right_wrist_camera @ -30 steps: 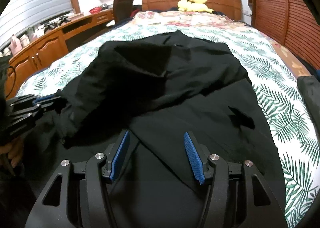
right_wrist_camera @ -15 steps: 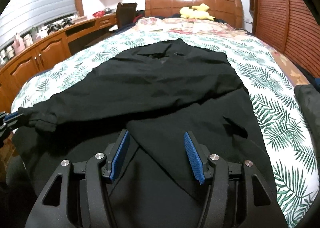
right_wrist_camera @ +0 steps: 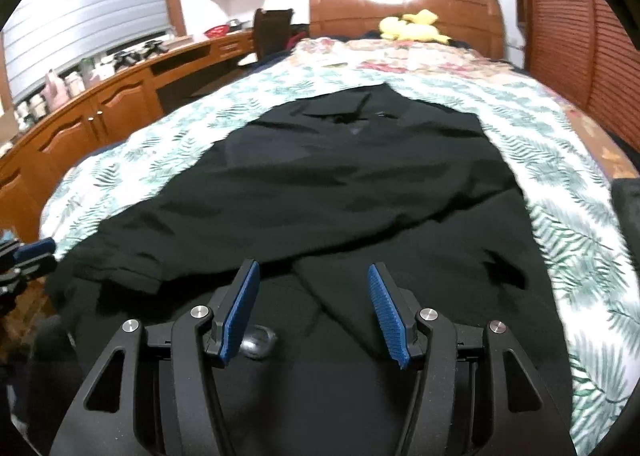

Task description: Fold large clothes

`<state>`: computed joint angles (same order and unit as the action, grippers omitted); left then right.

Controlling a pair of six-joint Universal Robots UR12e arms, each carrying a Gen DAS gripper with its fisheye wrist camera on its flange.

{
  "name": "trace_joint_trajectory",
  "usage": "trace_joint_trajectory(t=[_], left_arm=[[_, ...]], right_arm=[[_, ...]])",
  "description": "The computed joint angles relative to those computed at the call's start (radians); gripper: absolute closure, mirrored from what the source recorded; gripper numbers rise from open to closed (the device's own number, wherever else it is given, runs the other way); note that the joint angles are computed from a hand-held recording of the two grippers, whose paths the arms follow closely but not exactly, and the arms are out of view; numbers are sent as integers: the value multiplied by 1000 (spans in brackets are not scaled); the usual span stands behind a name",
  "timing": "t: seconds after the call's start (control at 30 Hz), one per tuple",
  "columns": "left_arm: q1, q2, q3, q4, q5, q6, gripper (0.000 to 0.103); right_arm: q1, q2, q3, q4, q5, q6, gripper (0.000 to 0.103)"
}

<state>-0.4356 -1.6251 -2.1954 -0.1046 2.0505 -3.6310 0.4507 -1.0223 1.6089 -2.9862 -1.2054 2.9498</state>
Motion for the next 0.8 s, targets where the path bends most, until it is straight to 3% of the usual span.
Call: trace_joint_trajectory(t=[0.13,0.47,0.8], left_arm=[[8,7,-14,-4,7,-14,75],[21,12,-33,-9,-6,-21,72],[30,15,-44,-29,-6,-38,70]], right_arm=[[20,9,-27,38,53,-26,46],[99,52,-118,157,69,-142,46],[117,65,-128,292,56,-233,45]])
